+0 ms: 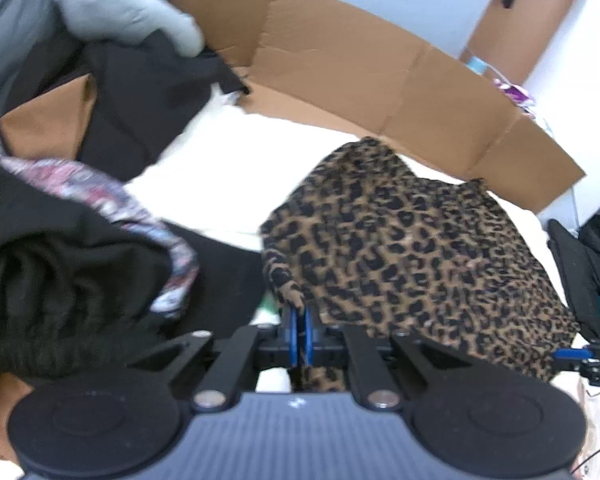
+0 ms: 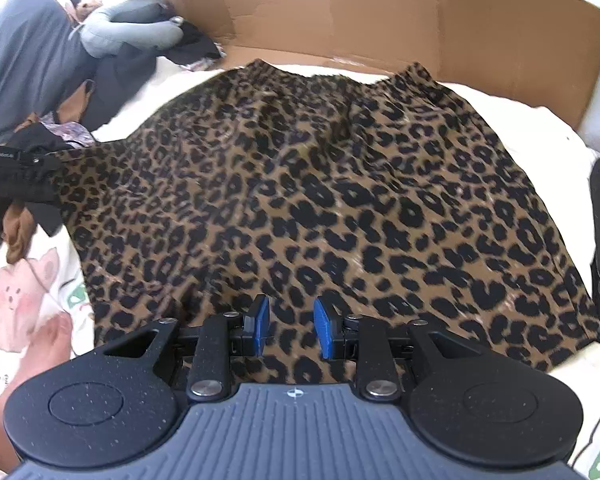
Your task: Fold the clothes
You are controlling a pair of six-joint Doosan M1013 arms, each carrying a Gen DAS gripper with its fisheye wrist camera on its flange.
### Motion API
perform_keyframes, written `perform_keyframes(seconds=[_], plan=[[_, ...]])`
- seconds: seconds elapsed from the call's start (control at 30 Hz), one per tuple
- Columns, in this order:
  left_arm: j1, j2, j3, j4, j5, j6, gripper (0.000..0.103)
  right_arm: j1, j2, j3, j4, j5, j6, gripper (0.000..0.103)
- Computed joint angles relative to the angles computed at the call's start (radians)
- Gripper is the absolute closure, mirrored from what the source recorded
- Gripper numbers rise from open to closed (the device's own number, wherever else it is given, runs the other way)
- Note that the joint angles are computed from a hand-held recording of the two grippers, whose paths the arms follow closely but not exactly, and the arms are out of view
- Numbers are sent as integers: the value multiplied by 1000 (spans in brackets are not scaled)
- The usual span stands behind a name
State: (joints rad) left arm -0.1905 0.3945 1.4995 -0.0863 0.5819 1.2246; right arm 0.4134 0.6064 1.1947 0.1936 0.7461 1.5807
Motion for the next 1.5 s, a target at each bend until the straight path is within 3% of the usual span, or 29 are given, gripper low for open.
perform_keyframes(seconds=[0.17, 0.43, 0.6, 0.97, 1.27, 1.5], plan=[[-37, 34, -43, 10, 26, 3, 98, 5, 11, -20, 33, 1, -35, 71], [-96, 72, -76, 13, 50, 9, 98, 14, 26, -43, 56, 0, -28, 56], [-119, 92, -107, 28, 75, 18, 98, 15, 35, -54, 99, 1, -48, 55], [-148, 129, -171, -3, 100, 24, 98, 16, 59, -86, 225, 31, -116, 55], [-147, 130, -171, -186, 34, 151, 98, 21, 81, -121, 305, -11, -157, 55], [-145, 129, -172, -223, 28, 164, 98, 36, 105, -155, 306, -24, -153, 55]])
